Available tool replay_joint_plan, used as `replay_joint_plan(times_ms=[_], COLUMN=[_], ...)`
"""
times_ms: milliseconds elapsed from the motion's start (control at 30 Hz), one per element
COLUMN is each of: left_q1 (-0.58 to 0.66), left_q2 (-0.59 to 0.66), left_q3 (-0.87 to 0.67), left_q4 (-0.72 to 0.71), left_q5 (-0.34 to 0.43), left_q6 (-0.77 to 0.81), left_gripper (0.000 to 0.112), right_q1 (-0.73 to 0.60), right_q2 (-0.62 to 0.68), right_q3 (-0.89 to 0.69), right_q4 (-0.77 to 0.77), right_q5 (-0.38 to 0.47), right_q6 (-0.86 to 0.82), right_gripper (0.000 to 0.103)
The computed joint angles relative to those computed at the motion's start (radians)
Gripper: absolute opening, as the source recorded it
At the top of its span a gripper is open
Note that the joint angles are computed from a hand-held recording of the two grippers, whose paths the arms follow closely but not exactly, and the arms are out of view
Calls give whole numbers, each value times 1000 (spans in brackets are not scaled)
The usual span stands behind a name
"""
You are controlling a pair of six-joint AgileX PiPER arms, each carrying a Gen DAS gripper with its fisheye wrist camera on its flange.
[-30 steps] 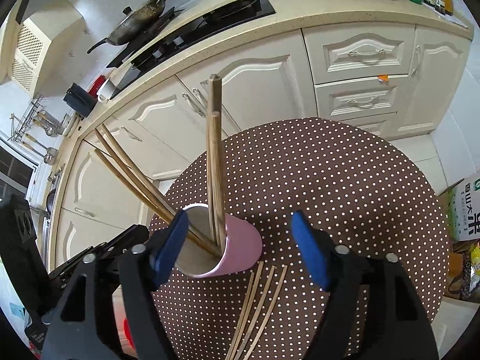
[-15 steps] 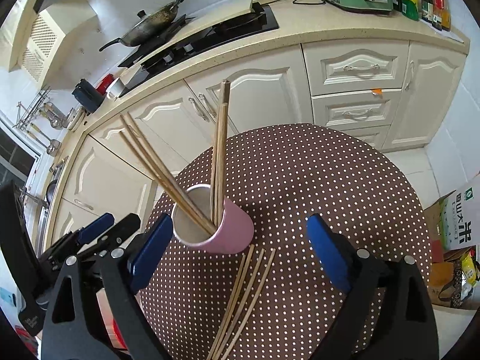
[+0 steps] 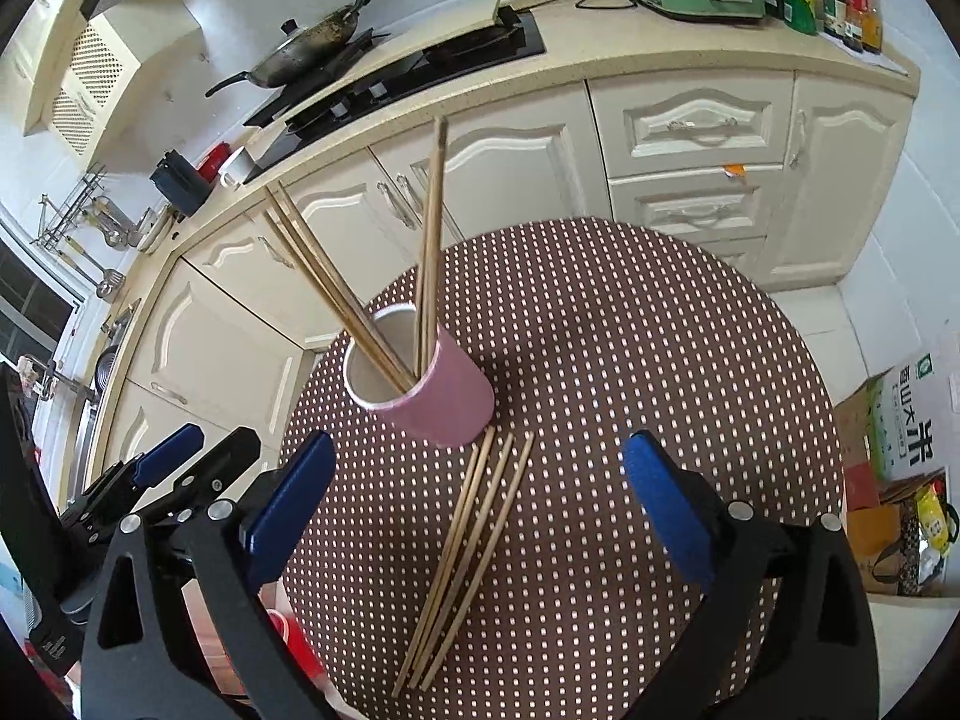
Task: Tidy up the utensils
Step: 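Lower both grippers onto the remaining chopsticks beside the pink cup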
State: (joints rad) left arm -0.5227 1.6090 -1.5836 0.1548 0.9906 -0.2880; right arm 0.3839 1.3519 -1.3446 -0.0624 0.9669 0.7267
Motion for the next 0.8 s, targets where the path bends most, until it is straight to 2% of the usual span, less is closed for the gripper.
replay_joint_plan(times_ms=[433,600,800], left_q1=[-55,-35,-4], left_q2=[-88,-84,-57], left_q3=[178,228,284], left_q4=[24,-71,-131], left_q5=[-17,-12,-15], left_q6=[-34,48,85], left_gripper=[72,77,77], right_q1=[51,54,83], right_q2=[-67,-73,-69], right_q3=[170,240,314], right_q4=[4,35,10], right_q5=[-13,-49,-105], right_q6=[89,98,160], right_gripper=[94,94,94])
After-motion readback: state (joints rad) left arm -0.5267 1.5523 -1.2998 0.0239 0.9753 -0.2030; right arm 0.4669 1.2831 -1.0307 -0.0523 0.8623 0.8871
